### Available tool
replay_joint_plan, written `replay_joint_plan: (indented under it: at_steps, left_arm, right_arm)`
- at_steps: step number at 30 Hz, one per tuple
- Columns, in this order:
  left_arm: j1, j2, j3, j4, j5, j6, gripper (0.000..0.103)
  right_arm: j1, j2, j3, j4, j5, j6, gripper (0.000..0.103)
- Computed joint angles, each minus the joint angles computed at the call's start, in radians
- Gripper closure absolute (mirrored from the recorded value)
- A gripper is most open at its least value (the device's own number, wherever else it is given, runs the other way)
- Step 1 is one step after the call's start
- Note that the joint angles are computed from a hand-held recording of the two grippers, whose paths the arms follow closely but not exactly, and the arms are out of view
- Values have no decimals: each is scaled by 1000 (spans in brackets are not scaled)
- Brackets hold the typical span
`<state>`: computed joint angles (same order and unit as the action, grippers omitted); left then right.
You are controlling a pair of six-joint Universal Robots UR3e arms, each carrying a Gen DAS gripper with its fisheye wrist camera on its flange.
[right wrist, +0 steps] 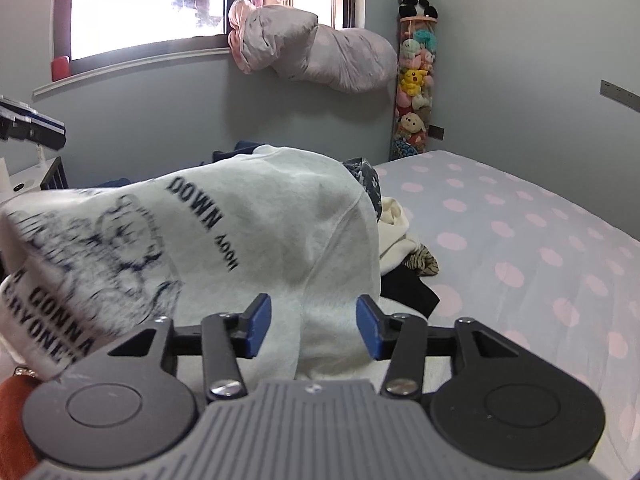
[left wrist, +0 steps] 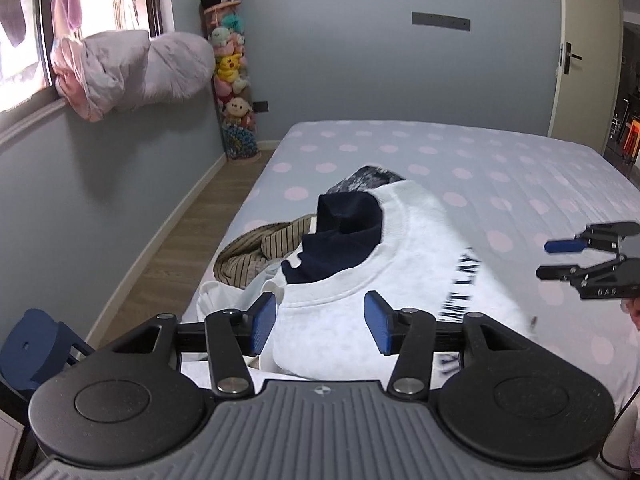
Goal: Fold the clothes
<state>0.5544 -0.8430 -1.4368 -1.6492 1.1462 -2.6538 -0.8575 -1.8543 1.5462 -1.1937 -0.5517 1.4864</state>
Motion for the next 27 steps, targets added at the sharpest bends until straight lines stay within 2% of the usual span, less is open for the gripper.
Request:
replay_joint_plan:
  at_steps: [4,6,8,11,15,18,20,23,27]
  left_arm:
    - [4,-23,-136,110,15,20,56]
    - [59,-20,-194,119,-44,72,56]
    - [55,-46,-234,152,-52,81,50]
    - [24,-103,-280,211,-40,75,50]
    - [-30,-165,-335,295,-4,65,46]
    - [-62,-193,-379,355,25,57,43]
    - [-80,-208,-409,392,41,51,41]
    - [-57,-204,-439,396,15,45,36]
    - [-32,-196,-457,376,-18,21,37]
  right_arm:
    - [165,111,13,-401,-20,274,48]
    - [248,196,-28,-560,-37,399,44]
    - [324,282,-90,-677,-53,506,37]
    - [435,424,-239,-772,-82,599,36]
    - [561,614,-497,-772,-153,601,36]
    - [633,742,-709,-701,-213,554,36]
    - [663,814,-840,-624,-244,507,31]
    - [694,886,-962,-554,-284,456,25]
    - [710,971,-1107,-453,-293,448,20]
